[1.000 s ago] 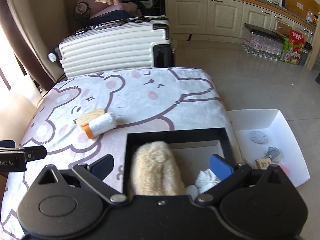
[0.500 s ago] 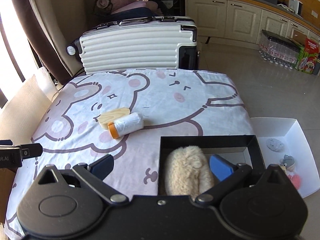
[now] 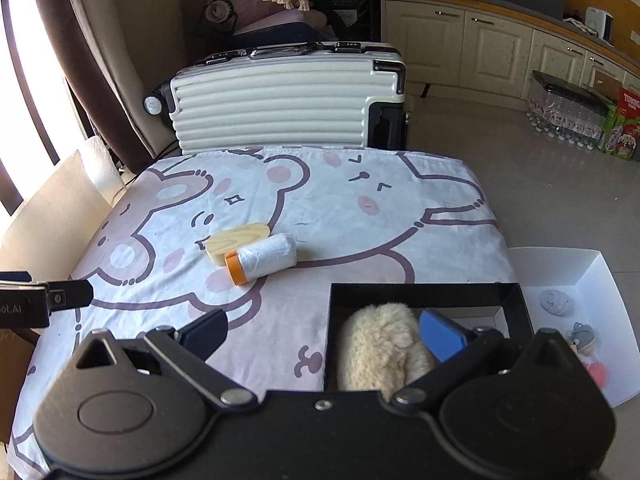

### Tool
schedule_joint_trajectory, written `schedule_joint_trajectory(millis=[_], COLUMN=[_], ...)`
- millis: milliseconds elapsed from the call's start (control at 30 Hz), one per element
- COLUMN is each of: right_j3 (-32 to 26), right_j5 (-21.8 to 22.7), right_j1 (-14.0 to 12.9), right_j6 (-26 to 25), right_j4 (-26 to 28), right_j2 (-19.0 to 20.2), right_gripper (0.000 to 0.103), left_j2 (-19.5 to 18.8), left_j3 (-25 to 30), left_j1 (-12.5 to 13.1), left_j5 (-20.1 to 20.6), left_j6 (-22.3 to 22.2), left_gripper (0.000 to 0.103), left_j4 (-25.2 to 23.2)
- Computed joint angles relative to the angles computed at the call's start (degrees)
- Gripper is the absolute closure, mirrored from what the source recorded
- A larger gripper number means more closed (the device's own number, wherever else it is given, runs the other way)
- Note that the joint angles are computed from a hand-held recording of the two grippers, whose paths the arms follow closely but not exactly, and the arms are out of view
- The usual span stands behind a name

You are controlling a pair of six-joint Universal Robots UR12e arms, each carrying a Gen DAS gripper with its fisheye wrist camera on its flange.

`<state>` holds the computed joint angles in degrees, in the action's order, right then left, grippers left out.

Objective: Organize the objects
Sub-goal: 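Move the left gripper to the oval wooden block while the right approaches the white roll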

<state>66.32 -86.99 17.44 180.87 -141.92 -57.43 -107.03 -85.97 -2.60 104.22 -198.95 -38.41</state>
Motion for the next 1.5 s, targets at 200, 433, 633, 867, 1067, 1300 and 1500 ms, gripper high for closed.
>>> schedule_joint_trajectory(millis=[200,433,633,867,1067,1300,1500], right_j3=[-0.9,-4.8,-10.4,-18.5,-22.3,-25.0,-27.0], right_j5=[-2.2,-2.8,-2.1,-3.1,-1.7,-1.6,1.8], right_j1=[0.5,0.6,0.6,0.7,0.6,0.7,0.8], right_j6=[-1.5,-0.9,-1.4,-2.1,-2.4,-3.9,-6.7], right_j4=[-0.6,1.4,3.8,9.0,10.2,10.8,11.0], right_j2=[0.4,2.1,4.9,9.7,13.1,16.1,18.3], right_gripper=[0.000,0.000,0.000,0.000,0.000,0.000,0.000], left_j2=[-0.5,-2.3,-5.0,-8.5,-11.7,-13.9,-15.1], left_j3=[1.1,4.7,9.0,13.3,16.0,16.4,17.1], left_j1=[0.0,-0.2,-0.3,0.2,0.5,1.6,2.5], left_j5=[0.4,0.7,2.4,2.8,3.2,-0.2,-1.8], left_j6=[-0.3,1.8,4.7,4.9,4.6,3.1,2.6], left_gripper=[0.000,0.000,0.000,0.000,0.000,0.000,0.000], left_j4=[1.2,-1.3,-1.6,-2.5,-2.8,-3.7,-4.8])
